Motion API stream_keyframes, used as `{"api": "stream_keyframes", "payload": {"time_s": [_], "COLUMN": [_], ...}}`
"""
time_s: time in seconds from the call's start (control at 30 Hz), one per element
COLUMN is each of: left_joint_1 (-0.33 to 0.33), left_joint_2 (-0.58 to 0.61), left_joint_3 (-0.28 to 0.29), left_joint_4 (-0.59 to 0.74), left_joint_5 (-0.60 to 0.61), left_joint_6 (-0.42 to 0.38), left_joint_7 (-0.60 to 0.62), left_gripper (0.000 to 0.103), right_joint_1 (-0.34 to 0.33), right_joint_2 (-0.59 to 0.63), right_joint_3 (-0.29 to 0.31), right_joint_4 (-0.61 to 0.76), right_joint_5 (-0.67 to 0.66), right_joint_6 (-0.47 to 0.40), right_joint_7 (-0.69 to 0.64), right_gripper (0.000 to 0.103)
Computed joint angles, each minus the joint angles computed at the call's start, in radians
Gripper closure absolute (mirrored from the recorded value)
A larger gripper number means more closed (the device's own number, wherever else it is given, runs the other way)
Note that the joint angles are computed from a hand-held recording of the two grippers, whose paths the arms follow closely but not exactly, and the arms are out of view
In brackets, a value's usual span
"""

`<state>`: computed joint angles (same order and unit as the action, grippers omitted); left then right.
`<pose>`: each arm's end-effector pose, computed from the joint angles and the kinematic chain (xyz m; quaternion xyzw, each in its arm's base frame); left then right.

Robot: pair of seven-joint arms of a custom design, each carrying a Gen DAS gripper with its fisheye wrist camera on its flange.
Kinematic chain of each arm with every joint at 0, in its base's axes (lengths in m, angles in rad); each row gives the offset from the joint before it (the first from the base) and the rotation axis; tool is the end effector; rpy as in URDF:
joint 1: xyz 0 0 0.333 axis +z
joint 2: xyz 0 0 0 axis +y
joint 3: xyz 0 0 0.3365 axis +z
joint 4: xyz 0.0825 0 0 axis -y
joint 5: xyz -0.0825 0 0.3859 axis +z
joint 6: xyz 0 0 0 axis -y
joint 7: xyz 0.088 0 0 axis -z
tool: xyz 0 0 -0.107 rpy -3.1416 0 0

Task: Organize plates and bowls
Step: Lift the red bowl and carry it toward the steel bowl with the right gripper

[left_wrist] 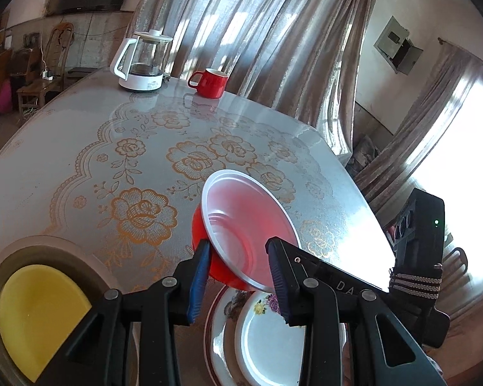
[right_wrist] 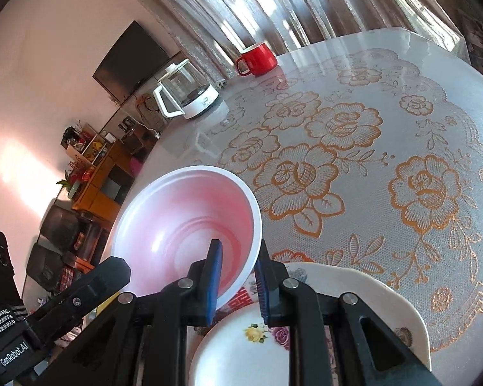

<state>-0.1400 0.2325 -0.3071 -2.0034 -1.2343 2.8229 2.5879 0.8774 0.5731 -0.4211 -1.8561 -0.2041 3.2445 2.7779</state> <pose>0.5865 -0.2178 0.4046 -0.5230 0.7386 -0.4247 0.0240 0.5994 0.3681 0.3461 -0.5104 0.7497 -0.1022 0.4087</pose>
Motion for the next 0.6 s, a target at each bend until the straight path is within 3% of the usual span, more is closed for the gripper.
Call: {"api": "stream_keyframes", "payload": {"time_s": [0.2, 0.6], "left_joint_1": [0.011, 0.012], "left_joint_2": [-0.028, -0.075], "left_joint_3": [0.006, 0.047], "left_joint_4": [-0.031, -0.086], "left_joint_5": [-0.056, -0.138], "left_joint_6": [-0.017, -0.055], "left_joint_7": [0.048, 0.125], "left_gripper": [0.067, 0.067], "right_joint_1": [-0.028, -0.012], "right_joint_2": [0.005, 0.014], "right_joint_3": [0.050, 0.064], "right_joint_4": [0.022, 0.048], "right_joint_5": [-0.010, -0.027], "right_joint_6": [-0.002, -0.018], "right_joint_7": [-0.014, -0.012], "right_gripper": [0.084, 0.084]}}
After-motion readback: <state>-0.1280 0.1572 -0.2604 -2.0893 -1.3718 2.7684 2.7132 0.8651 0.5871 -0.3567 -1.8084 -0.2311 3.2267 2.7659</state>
